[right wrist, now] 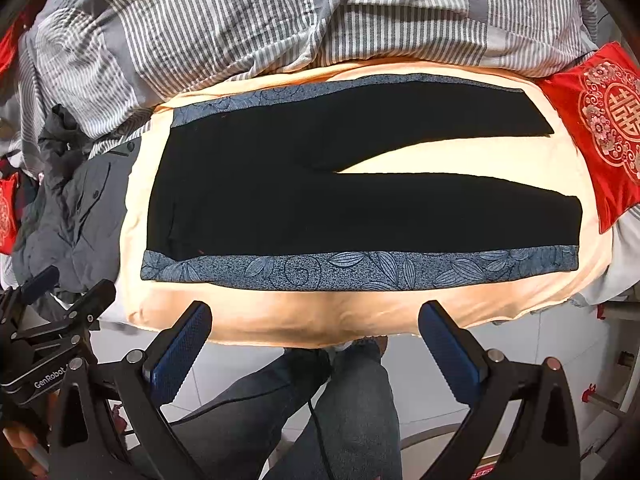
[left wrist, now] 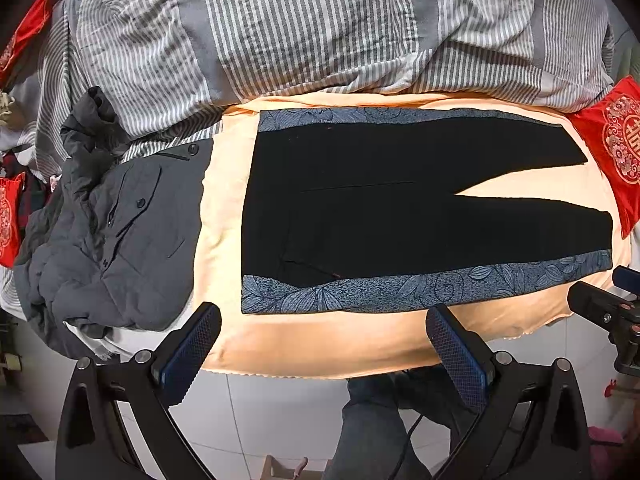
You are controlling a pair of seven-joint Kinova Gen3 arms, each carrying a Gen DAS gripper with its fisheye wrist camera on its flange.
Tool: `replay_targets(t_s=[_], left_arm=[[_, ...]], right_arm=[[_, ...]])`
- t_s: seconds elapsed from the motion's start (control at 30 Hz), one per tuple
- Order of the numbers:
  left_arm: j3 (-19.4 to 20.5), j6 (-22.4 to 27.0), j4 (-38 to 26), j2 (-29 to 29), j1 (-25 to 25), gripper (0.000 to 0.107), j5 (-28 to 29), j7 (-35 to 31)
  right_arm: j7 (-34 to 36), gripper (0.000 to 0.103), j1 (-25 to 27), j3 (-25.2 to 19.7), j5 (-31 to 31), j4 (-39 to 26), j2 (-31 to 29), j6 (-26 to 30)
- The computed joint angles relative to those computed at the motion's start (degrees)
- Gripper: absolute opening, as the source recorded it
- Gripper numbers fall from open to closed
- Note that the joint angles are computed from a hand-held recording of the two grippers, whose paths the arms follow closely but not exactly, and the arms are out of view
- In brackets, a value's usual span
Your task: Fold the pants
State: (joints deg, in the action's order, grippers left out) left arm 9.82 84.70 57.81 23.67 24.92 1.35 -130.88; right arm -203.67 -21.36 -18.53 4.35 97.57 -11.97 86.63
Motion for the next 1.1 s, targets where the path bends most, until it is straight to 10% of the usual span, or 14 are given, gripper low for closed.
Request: replay_targets(t_s=[1.1], left_arm=[[-1.16,1.92,-1.35,2.20,2.42,0.103,-5.30,0.42]], right_arm=[[-4.02,0.103,-0.44,-0.23,-0.64,1.98,0.30,-2.53]])
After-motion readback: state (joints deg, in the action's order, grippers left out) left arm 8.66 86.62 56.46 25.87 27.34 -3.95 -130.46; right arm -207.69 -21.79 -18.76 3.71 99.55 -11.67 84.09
